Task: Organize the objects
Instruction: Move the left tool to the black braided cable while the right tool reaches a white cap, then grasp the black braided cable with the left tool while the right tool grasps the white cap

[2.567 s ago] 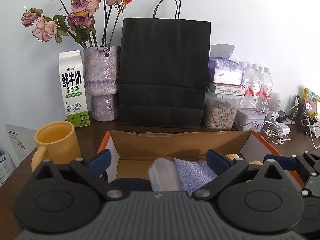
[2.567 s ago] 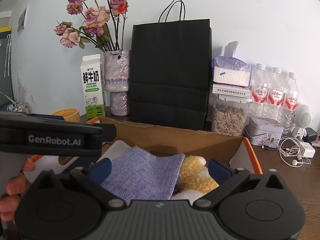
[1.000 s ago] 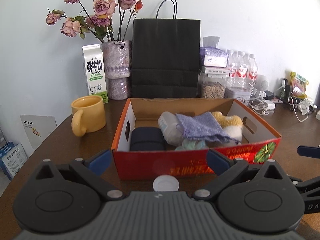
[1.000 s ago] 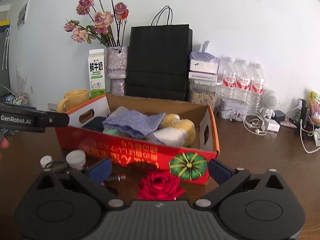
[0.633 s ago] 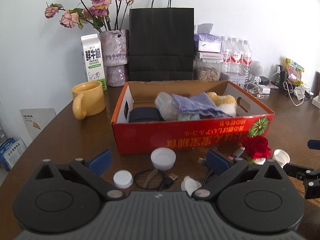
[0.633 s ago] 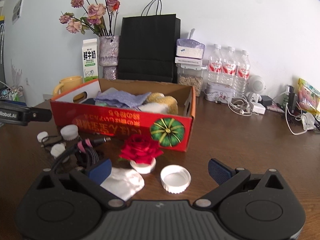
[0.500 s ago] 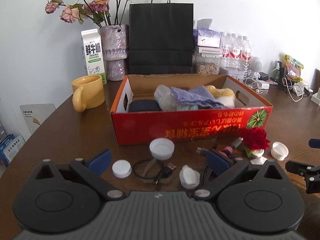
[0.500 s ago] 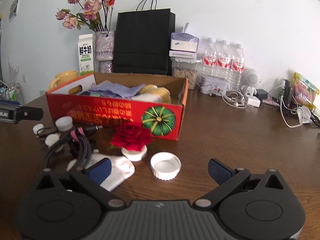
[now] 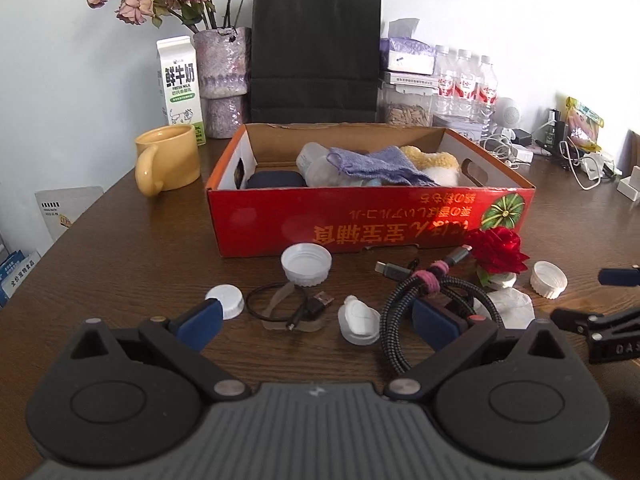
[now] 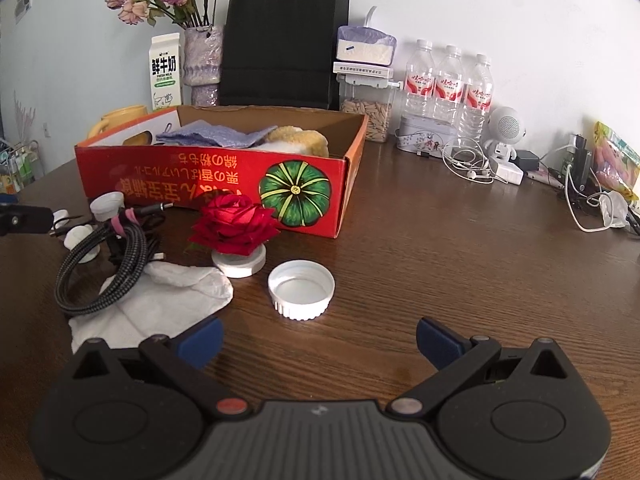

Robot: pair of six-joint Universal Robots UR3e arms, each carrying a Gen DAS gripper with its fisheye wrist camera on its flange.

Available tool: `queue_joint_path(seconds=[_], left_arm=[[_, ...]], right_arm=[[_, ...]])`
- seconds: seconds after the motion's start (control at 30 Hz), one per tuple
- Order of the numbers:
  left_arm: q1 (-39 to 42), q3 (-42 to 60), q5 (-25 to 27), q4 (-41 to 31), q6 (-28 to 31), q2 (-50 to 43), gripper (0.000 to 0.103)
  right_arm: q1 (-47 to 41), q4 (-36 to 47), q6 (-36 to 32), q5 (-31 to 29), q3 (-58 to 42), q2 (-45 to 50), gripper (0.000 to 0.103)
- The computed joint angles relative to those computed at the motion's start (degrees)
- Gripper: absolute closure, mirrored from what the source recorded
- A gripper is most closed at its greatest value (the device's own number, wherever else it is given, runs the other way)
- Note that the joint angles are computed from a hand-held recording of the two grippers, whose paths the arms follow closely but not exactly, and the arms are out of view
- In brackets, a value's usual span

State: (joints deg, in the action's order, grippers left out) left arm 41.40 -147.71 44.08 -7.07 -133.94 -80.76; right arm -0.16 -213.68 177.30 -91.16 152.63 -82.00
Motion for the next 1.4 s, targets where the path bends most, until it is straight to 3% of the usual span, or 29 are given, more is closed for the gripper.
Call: queue_joint_path(seconds=[0.1,0.17,0.33,0.53,0.7,1.1,1.4], left_arm=[[-0.9,-0.1,0.5,-0.8,0.6,0.3,0.0],[-1.5,-0.1,0.8,-0.8,0.4,0.3,0.0],[-2.5,-0.2,1.2,-0.5,0.3,-0.1,0.0],[-4.5,0.3,2.4,-0.3,-0.2,-0.7,0.0],[-5.9,0.3,3.0,-0.8,-0.2,-0.9,0.0],[-8.3,1.3,4.6,-2.2,-0.3,-1.4,0.0],[-10.4,5.3,6.4,-12.9,-0.5,0.2,0.0]], right_arm=[[-1.2,-0.3,-0.4,1.6,-1.3,1.3,0.0],[-2.0,-0.9,-0.6,2.9,-2.1,2.3,0.006],[-3.1,-0.2,-1.0,5.4,-4.4,4.2,0.039],[-4.5,0.2,-1.9,9.1,-4.7,4.2,0.064],[-4.3,-1.3,-2.1,9.3,-4.5,4.8,0.064],[-1.5,-15.3,-1.4,4.8,-1.7,9.0,0.064],[-1.2,-18.8,-1.3,3.9,-0.9,9.9,0.064]])
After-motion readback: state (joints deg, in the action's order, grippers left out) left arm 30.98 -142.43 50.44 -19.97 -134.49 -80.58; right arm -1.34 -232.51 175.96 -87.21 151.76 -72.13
